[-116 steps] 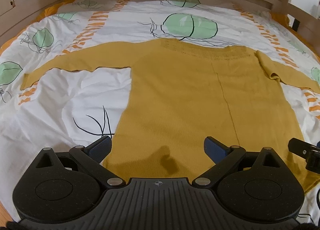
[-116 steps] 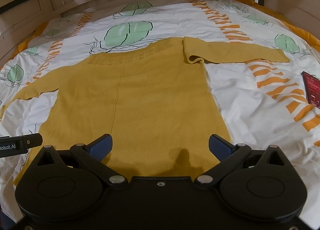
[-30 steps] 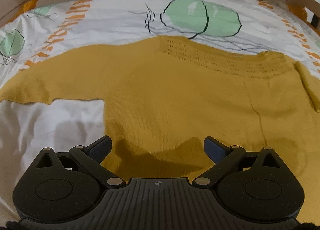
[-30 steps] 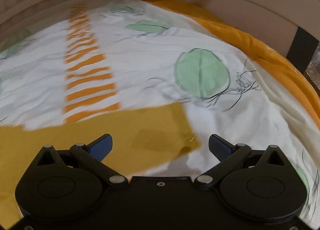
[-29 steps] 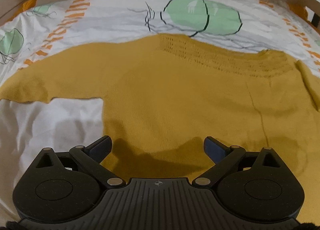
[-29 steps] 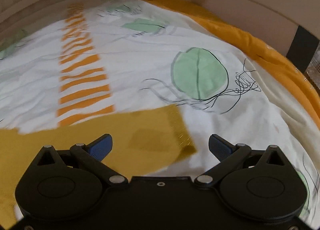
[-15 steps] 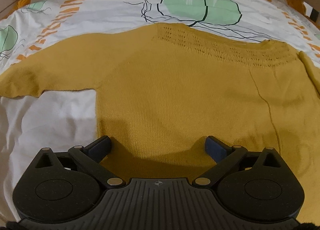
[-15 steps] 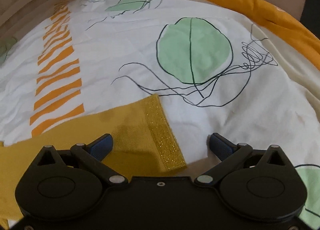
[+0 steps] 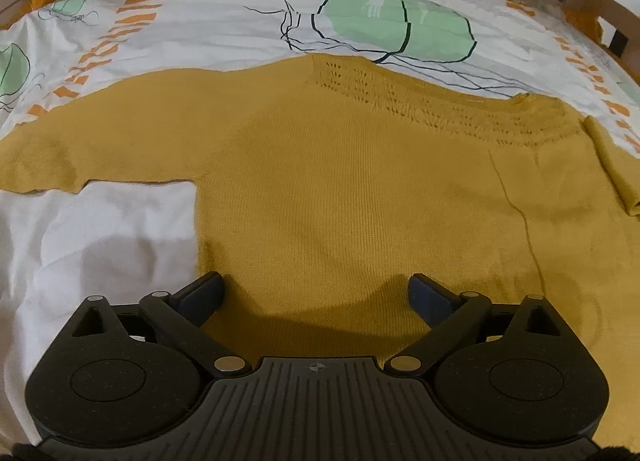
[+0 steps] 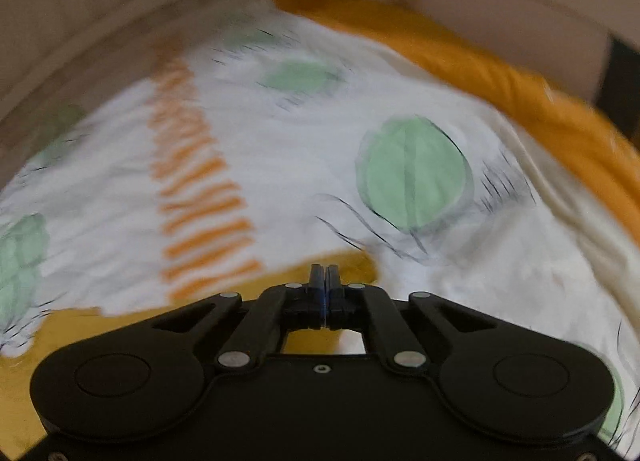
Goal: Fold small clothes
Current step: 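Carry the held sleeve across the sweater body and open the right tool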
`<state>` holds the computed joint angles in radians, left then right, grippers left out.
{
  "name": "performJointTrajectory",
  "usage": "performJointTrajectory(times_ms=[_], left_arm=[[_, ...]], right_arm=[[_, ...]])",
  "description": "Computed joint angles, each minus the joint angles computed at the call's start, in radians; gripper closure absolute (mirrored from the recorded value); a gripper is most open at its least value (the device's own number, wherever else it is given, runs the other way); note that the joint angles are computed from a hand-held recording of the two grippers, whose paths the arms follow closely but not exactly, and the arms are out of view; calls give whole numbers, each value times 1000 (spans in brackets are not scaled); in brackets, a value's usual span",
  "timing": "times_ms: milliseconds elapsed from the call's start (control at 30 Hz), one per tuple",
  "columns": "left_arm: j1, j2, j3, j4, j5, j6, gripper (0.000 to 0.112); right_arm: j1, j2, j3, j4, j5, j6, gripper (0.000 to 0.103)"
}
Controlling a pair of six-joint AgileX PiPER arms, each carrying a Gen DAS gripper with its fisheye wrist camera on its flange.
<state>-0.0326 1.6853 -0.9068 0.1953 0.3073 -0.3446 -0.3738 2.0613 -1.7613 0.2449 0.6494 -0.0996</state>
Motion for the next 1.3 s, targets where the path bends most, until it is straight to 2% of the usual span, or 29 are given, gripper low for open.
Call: performJointTrajectory(times_ms=[33, 133, 267, 500, 767, 833, 967, 1067, 1133, 1200, 1233, 1300], left_arm=[[12, -14, 5, -57, 2, 55, 21], [50, -53, 14, -193, 15, 183, 21], [94, -93, 27, -272, 28, 254, 21], [171, -155, 72, -359, 32, 384, 21], [268, -177, 97, -451, 36, 517, 21], [286, -182, 106, -469, 37, 549, 21], [310, -177, 111, -514, 40, 603, 21], [321, -176, 113, -566, 44, 658, 21], [326, -177, 112, -597, 48, 693, 21], [326, -180, 112, -615, 47, 718, 21], [323, -181, 108, -616, 48, 721, 21], [317, -178, 101, -624, 47, 729, 21]], right_arm=[[11, -21, 1, 22, 1, -18, 97], [53, -84, 3, 115, 17, -82, 97], [165, -146, -31, 172, 61, -144, 97], [409, -131, -102, 304, 103, -186, 97], [660, 21, -144, 407, 43, -194, 97], [717, 71, -176, 359, 14, -148, 97], [783, 134, -161, 383, -38, -136, 97], [811, 150, -124, 436, -75, -195, 97], [812, 153, -96, 532, -92, -289, 88], [810, 137, -47, 626, -120, -386, 86], [808, 116, -4, 665, -147, -437, 79], [800, 75, 84, 752, -202, -551, 42]])
